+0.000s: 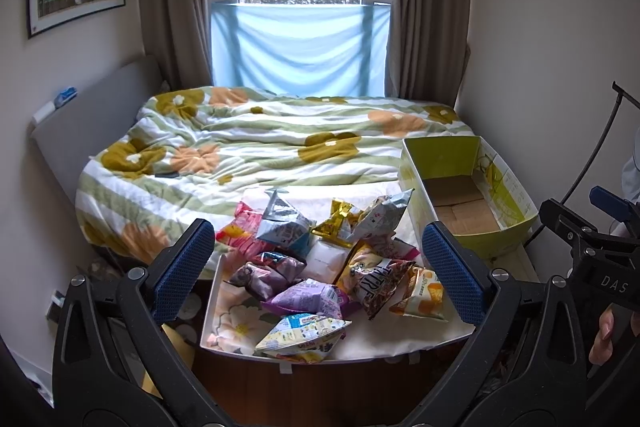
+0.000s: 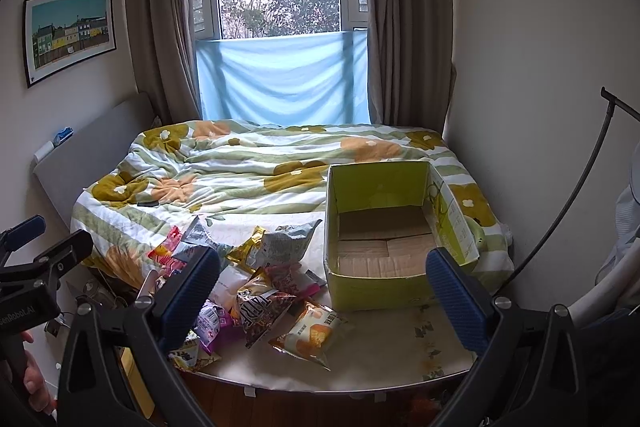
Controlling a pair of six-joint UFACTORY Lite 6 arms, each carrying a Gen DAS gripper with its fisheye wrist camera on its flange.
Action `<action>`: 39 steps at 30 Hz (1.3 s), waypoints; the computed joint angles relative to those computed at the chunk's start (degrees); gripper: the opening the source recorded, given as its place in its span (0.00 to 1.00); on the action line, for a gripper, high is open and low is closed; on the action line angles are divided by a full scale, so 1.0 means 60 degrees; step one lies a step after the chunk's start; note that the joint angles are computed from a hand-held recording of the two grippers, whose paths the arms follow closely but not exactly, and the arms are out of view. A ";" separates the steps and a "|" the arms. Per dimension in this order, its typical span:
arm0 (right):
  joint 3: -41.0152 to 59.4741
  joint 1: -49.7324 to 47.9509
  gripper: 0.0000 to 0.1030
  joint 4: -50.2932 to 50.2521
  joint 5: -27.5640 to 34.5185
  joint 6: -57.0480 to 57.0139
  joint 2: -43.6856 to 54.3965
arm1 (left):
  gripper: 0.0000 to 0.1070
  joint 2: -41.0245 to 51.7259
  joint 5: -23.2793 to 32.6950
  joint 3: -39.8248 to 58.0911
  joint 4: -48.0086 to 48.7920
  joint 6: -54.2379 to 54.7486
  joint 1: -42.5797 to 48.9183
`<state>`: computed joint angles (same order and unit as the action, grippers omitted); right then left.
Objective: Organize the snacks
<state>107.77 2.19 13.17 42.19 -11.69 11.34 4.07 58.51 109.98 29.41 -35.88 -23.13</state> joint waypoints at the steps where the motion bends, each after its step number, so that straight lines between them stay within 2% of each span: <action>1: -0.0084 0.0025 1.00 -0.0031 -0.0036 0.0005 -0.0051 | 0.96 0.0017 0.0007 0.0008 -0.0003 -0.0006 -0.0002; 39: -0.0281 0.0139 1.00 -0.0123 -0.0053 0.0111 -0.0154 | 0.96 0.0427 0.0010 0.0243 0.0003 -0.0144 -0.0109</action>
